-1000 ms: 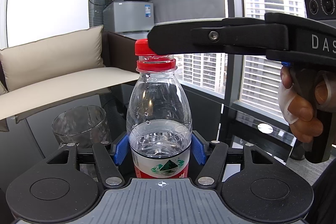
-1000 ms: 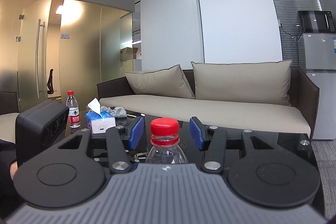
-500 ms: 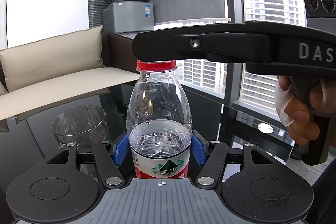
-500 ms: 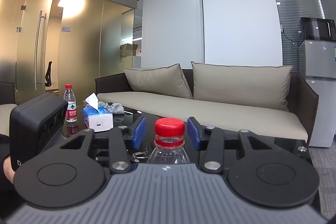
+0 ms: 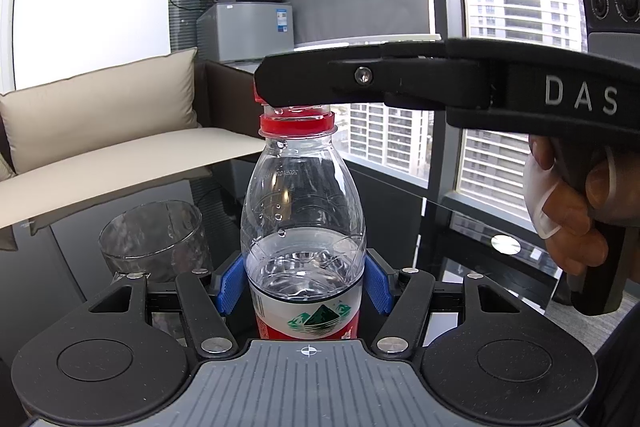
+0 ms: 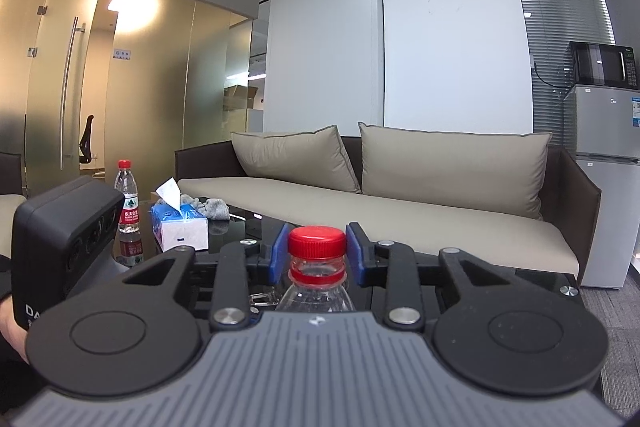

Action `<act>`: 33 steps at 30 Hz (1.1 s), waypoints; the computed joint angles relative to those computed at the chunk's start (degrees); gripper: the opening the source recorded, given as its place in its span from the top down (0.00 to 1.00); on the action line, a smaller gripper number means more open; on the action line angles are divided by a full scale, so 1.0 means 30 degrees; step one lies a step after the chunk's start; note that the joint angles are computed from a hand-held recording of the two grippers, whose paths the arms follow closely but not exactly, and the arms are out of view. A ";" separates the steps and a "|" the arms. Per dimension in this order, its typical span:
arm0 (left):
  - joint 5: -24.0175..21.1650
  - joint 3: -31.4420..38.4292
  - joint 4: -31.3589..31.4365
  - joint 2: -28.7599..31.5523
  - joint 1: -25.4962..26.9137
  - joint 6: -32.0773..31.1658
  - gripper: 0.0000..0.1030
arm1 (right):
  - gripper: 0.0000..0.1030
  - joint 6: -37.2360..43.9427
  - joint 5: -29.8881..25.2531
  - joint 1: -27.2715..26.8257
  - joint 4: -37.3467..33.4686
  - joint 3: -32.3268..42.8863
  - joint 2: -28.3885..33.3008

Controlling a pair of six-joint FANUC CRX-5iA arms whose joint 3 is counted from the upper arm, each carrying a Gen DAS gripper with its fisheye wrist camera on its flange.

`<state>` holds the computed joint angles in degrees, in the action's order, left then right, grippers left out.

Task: Unscrew bottle cap and pour
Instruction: 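Lift the loosened red cap off the bottle neck with the right tool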

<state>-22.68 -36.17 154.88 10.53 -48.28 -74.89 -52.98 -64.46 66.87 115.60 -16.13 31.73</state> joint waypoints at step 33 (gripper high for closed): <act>0.0215 0.0130 0.0334 0.0030 -0.0239 -0.0020 0.44 | 0.68 0.1410 -0.1356 0.1222 -0.6024 -0.0727 -0.0371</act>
